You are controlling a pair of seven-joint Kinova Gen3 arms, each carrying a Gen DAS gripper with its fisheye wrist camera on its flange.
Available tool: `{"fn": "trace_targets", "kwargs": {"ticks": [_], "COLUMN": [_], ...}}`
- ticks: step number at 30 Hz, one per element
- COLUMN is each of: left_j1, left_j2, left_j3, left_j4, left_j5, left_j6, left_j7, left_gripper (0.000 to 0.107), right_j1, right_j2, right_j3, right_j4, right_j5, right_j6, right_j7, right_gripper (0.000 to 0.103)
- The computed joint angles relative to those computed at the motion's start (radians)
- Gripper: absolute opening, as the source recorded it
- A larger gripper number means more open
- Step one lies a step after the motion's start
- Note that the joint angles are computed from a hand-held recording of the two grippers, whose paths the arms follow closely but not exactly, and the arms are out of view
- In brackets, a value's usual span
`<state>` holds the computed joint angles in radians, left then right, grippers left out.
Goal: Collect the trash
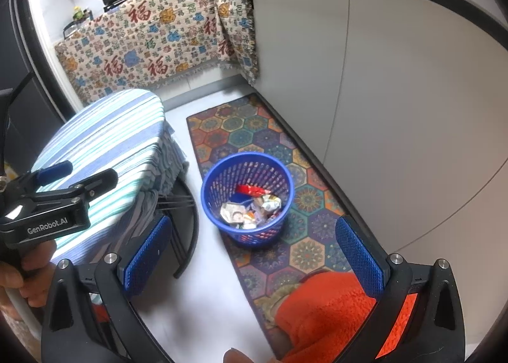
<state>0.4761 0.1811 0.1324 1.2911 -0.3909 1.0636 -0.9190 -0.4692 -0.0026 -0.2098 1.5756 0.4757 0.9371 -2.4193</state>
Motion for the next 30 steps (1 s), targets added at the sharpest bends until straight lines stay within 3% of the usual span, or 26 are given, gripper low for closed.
{"fn": "trace_targets", "kwargs": {"ticks": [30], "left_j1": [-0.010], "left_j2": [-0.002], "left_j3": [0.000], "left_j4": [0.007], "left_j5": [0.018], "left_j6": [-0.004], "left_j7": [-0.021], "left_gripper": [0.103], "right_j1": [-0.018], "right_j2": [0.012], "right_j3": [-0.003], "right_j4": [-0.010], "right_j5": [-0.003], "right_j6": [0.012], "right_j7": [0.000], "right_gripper": [0.103]}}
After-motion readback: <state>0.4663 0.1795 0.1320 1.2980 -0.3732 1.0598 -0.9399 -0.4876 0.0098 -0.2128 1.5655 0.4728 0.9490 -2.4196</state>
